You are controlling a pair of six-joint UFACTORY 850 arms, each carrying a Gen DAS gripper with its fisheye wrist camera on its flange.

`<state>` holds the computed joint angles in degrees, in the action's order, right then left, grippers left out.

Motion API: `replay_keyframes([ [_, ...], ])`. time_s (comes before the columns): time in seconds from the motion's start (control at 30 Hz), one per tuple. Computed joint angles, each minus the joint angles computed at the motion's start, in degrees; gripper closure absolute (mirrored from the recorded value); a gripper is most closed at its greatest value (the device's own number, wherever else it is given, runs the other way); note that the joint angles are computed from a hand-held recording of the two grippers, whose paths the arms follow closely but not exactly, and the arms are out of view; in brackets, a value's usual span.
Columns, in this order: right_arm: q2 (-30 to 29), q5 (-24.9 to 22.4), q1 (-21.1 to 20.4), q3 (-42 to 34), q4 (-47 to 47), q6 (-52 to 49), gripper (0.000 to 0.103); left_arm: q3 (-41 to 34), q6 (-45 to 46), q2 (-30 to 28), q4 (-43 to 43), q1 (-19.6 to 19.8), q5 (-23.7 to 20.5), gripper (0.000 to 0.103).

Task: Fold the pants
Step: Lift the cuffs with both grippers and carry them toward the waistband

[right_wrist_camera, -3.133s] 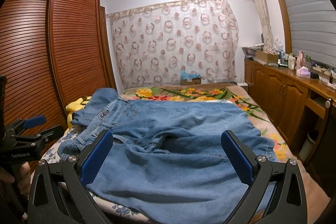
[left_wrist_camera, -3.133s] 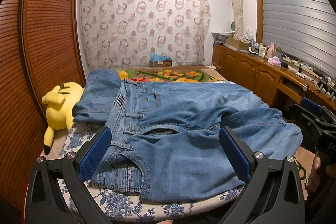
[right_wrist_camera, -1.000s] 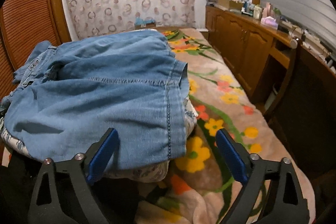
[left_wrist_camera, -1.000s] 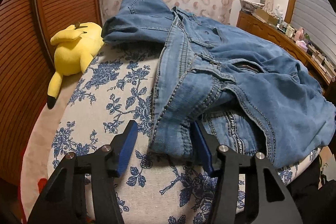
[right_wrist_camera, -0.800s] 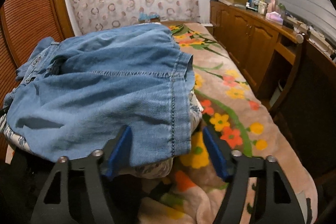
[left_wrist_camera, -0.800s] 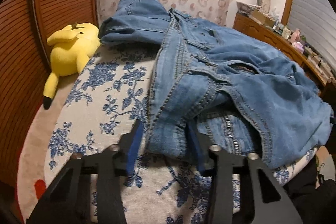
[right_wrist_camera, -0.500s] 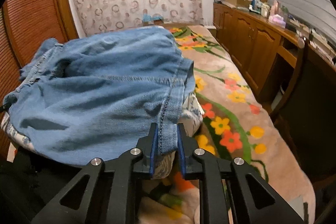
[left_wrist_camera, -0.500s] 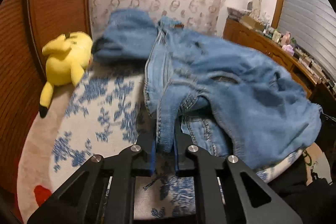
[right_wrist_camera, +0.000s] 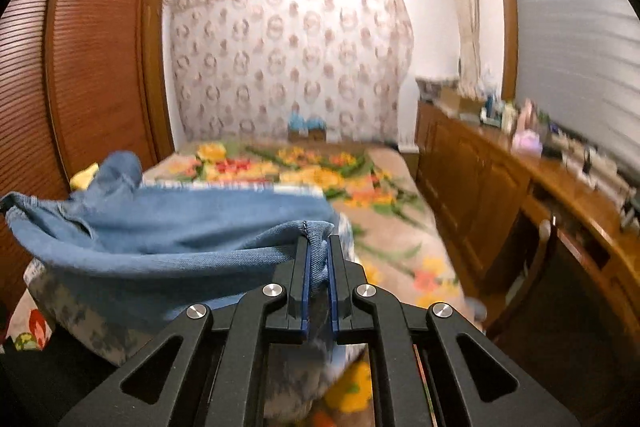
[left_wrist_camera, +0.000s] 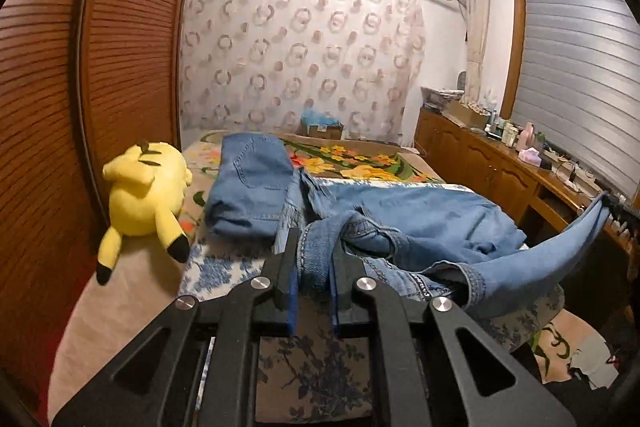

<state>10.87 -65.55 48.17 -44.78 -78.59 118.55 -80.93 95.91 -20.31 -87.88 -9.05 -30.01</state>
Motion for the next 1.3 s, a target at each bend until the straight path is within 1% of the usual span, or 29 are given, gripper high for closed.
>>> replay_keyframes([
  [0.07,-0.4,0.1,-0.3,-0.5,-1.4,-0.4,0.096,-1.2,-0.5,-1.2,1.2,-0.6,1.2,0.091],
  [0.13,-1.4,1.4,-1.3,-0.3,-2.7,0.2,0.096,-2.1,-1.7,-2.3,2.7,-1.1,1.3,0.091],
  [0.17,-1.9,3.3,-2.9,0.4,-3.8,1.0,0.096,-2.8,-2.5,-3.2,3.8,-1.5,1.6,0.091],
  [0.23,-3.2,6.3,-4.8,0.8,-5.1,2.5,0.096,-3.4,-3.5,-4.1,5.5,-2.0,2.2,0.091],
  [0.27,-3.3,9.1,-7.7,1.3,-6.6,2.7,0.096,-3.9,-4.0,-4.7,6.4,-2.3,2.6,0.091],
  [0.33,-4.2,11.8,-9.8,1.7,-7.2,3.6,0.096,-5.3,-6.4,-6.2,9.2,-2.9,3.7,0.091],
  [0.43,-3.9,16.0,-13.5,2.8,-8.2,4.0,0.096,-8.0,-9.9,-8.6,12.9,-3.4,4.5,0.091],
  [0.5,-3.9,17.7,-15.8,1.6,-7.4,1.9,0.096,-10.2,-12.1,-10.1,14.6,-3.6,4.5,0.091],
  [0.6,-3.3,17.4,-16.6,1.0,-6.9,1.3,0.096,-13.2,-14.1,-11.5,16.3,-4.4,4.7,0.091],
  [0.67,-3.7,15.9,-16.2,-0.5,-6.9,1.2,0.096,-15.8,-14.8,-12.6,16.4,-5.0,4.4,0.091],
  [0.73,-5.9,15.2,-17.0,-2.9,-8.9,1.8,0.096,-18.0,-15.5,-13.5,16.4,-5.4,4.2,0.091],
  [0.77,-6.0,14.0,-16.6,-3.1,-9.3,1.9,0.096,-19.6,-16.6,-14.3,17.0,-5.6,4.0,0.091],
  [0.9,-4.9,11.4,-16.5,-3.6,-10.6,1.9,0.096,-28.9,-24.9,-19.3,23.1,-6.5,3.2,0.091],
  [1.0,-5.2,12.6,-18.5,-4.4,-10.9,0.4,0.096,-37.4,-32.6,-24.3,29.7,-7.3,2.5,0.091],
  [1.07,-7.0,13.6,-19.8,-5.3,-11.7,0.6,0.096,-42.1,-37.2,-27.2,33.9,-7.8,2.2,0.091],
  [1.17,-11.1,15.5,-21.7,-8.6,-12.2,0.3,0.096,-52.9,-47.3,-34.1,43.2,-8.5,-0.5,0.091],
  [1.27,-12.3,17.6,-23.5,-10.1,-11.5,-1.1,0.096,-62.1,-54.5,-39.8,49.7,-9.1,-4.2,0.091],
  [1.3,-12.6,18.1,-23.9,-10.7,-10.8,-2.1,0.096,-66.5,-57.2,-42.5,52.1,-9.2,-6.1,0.091],
])
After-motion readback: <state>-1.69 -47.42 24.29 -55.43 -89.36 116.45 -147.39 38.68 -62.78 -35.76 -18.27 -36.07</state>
